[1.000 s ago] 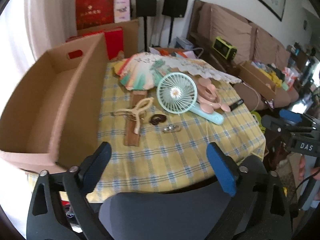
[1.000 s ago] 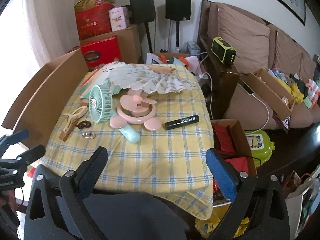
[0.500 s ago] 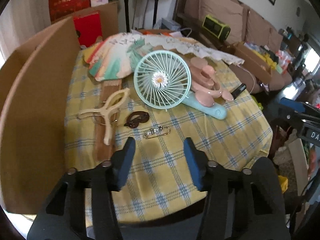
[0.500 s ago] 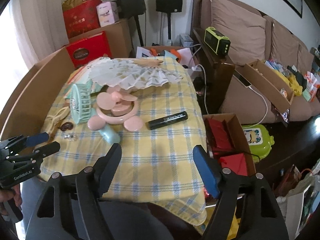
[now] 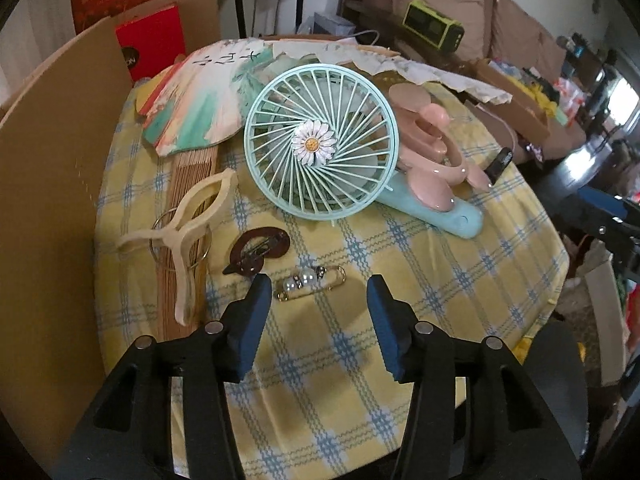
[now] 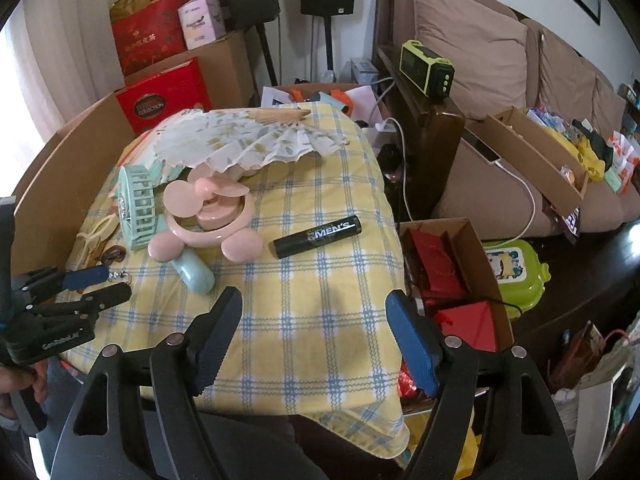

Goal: Organize objects
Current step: 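Grasp the metal keychain with the left gripper while the right gripper grasps the black MEN'S tube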

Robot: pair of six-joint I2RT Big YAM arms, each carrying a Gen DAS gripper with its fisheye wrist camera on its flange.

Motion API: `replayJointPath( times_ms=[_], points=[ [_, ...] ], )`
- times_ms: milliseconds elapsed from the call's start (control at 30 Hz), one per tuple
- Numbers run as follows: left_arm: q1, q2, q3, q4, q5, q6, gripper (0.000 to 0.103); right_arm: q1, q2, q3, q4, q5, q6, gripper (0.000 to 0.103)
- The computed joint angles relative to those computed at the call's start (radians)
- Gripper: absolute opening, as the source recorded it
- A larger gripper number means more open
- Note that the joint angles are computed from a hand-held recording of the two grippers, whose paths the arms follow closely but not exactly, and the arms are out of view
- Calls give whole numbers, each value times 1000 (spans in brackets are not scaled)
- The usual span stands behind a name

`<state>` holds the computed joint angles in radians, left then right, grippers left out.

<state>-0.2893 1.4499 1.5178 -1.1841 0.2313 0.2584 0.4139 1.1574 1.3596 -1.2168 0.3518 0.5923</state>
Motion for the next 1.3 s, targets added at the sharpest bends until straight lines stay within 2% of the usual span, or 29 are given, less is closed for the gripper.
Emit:
replayJointPath(
  times_ms=[200, 300, 367, 467, 633, 700, 733, 833, 967, 1100, 1167, 1300],
  points=[
    [-10, -4, -5, 4, 0, 21, 46, -9, 1, -5, 6, -7, 0, 76],
    [-2, -1, 1, -6, 25, 29, 31, -8, 4, -2, 7, -9, -4, 76],
    [-1, 2, 5, -9, 24, 41, 18, -5, 8, 3, 7, -9, -7, 76],
    [2, 5, 10, -16, 27, 58, 8, 1, 16, 10, 7, -7, -10, 76],
    [6, -1, 8, -33, 58, 82, 7, 9, 25, 18, 5, -7, -11, 76],
    [11, -4, 7, -27, 66, 68, 7, 11, 26, 18, 7, -6, -11, 76],
    [14, -2, 10, -23, 70, 58, 11, 11, 28, 19, 7, -5, -13, 76],
    [15, 10, 21, -11, 58, 34, 30, 7, 35, 21, 12, -8, -19, 77],
    [4, 12, 25, -4, 52, 37, 32, -18, 44, 20, 43, -16, -42, 78],
    [-17, 20, 25, -18, 34, 69, 29, -50, 56, 24, 57, -28, -64, 78],
    [-23, 16, 22, -17, 34, 86, 8, -63, 59, 25, 60, -30, -74, 78],
    [-28, 9, 14, -16, 41, 107, 9, -84, 58, 19, 62, -40, -85, 78]
  ],
)
